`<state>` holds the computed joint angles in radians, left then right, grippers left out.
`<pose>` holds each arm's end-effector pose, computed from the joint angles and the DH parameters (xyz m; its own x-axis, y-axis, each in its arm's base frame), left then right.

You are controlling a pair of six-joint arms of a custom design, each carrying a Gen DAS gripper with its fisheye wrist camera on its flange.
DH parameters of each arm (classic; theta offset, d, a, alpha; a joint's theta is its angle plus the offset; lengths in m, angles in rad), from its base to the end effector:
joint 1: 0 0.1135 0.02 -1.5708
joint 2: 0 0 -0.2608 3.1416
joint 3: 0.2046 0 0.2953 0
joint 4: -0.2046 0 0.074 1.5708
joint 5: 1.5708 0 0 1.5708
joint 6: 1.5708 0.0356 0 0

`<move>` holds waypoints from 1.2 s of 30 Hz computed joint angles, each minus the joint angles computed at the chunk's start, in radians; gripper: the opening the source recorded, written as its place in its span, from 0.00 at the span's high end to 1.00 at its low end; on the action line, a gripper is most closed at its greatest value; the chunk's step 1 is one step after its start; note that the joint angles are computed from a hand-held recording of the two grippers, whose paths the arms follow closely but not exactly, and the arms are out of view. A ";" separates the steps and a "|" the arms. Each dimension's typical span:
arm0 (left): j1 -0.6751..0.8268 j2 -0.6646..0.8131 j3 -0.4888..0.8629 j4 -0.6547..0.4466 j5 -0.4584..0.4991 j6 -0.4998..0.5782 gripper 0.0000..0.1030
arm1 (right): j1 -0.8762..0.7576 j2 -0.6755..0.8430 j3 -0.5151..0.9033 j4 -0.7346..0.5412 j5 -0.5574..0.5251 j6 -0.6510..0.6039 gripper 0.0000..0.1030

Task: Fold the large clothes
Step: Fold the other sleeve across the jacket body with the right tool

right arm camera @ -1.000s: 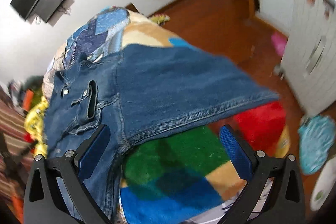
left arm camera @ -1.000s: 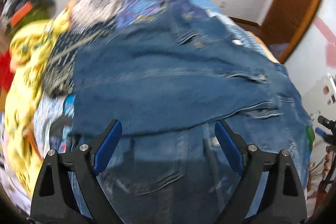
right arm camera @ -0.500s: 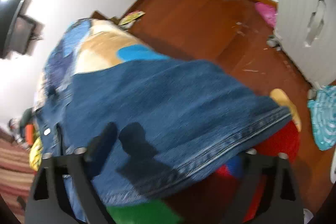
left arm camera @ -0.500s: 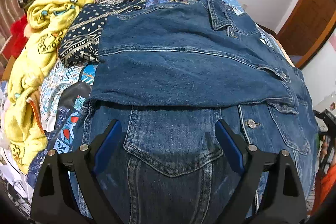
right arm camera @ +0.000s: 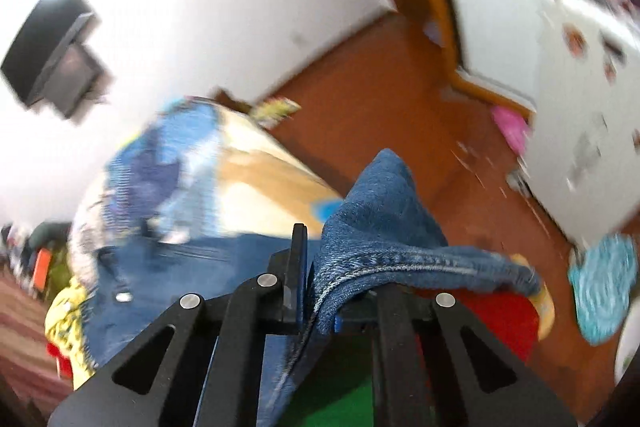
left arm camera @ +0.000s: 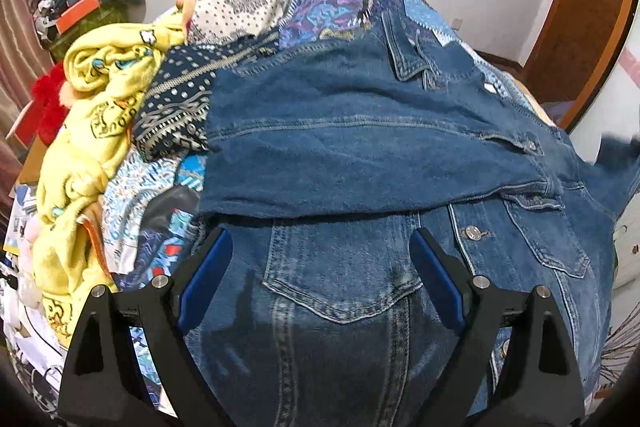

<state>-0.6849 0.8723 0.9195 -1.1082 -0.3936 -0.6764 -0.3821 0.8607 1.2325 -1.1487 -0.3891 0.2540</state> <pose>0.1561 -0.1099 0.2935 -0.8021 -0.0913 -0.5901 -0.0806 0.9958 -0.0444 0.1663 -0.0523 0.3972 -0.6060 0.4941 -0.6234 0.2544 0.8629 0.4366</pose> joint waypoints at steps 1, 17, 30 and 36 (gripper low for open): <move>0.001 -0.014 0.003 -0.006 -0.005 0.001 0.13 | 0.078 0.000 0.044 0.008 0.023 0.031 0.91; -0.030 -0.126 0.067 -0.099 -0.053 0.048 0.12 | 1.062 0.262 -0.024 0.157 0.306 0.359 0.91; -0.108 0.145 0.235 0.005 -0.038 0.106 0.12 | 0.997 0.124 -0.110 0.023 0.201 0.228 0.60; -0.168 0.381 0.418 0.085 -0.006 0.203 0.12 | 0.909 0.000 -0.113 -0.025 0.314 0.162 0.58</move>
